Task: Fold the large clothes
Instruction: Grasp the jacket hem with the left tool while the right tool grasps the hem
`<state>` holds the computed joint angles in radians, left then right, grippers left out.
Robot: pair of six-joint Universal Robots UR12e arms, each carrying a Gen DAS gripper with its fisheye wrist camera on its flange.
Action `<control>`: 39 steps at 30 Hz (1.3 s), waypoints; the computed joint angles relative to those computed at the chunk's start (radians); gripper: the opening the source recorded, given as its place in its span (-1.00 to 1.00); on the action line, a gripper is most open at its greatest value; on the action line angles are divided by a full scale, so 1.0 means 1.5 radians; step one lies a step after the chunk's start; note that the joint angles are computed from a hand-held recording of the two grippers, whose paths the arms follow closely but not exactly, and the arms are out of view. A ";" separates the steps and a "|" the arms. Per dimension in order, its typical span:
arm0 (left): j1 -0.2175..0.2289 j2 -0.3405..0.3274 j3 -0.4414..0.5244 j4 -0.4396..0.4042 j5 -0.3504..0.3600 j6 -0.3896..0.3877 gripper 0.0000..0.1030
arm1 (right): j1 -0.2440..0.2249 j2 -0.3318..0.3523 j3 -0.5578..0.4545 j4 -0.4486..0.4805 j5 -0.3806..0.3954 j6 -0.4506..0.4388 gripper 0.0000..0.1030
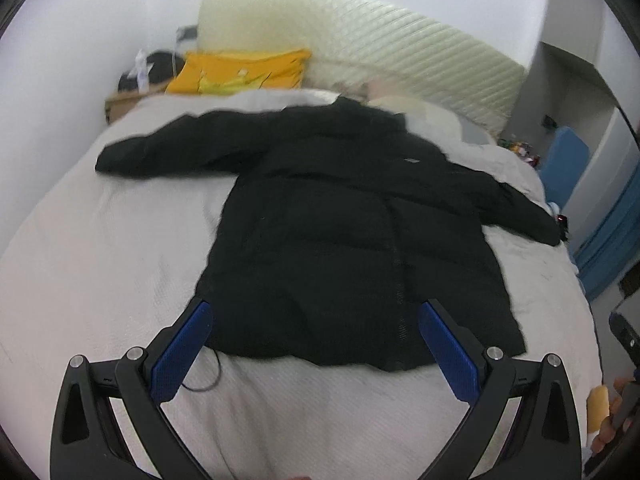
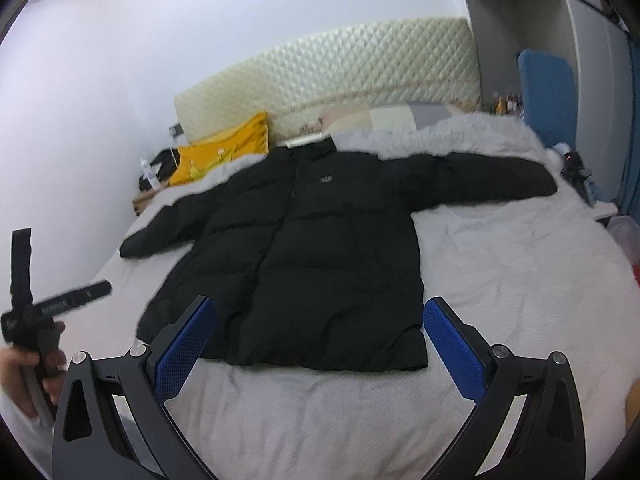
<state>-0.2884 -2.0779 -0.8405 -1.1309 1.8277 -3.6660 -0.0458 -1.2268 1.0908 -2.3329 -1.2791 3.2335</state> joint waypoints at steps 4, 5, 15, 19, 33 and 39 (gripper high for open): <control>0.041 -0.019 0.000 -0.038 -0.046 -0.020 0.99 | -0.017 0.042 -0.034 0.058 0.039 -0.010 0.98; 0.050 -0.023 -0.003 -0.045 -0.057 -0.020 0.99 | -0.021 0.053 -0.044 0.074 0.049 -0.012 0.95; 0.120 -0.053 -0.054 -0.048 -0.184 -0.022 0.97 | -0.053 0.172 -0.146 0.248 0.132 0.008 0.31; 0.135 -0.062 -0.068 -0.020 -0.251 -0.005 0.99 | -0.063 0.193 -0.155 0.277 0.171 0.050 0.39; 0.156 -0.051 -0.089 0.019 -0.389 0.015 -0.47 | -0.062 0.238 -0.259 0.452 0.274 -0.025 -0.37; 0.144 -0.035 -0.083 0.031 -0.372 0.017 -0.84 | -0.053 0.226 -0.301 0.487 0.217 -0.098 -0.83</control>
<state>-0.0730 -2.1309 -0.9653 -1.0849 1.2700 -3.6399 -0.1254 -0.8873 0.6399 -1.6017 -0.9537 3.0859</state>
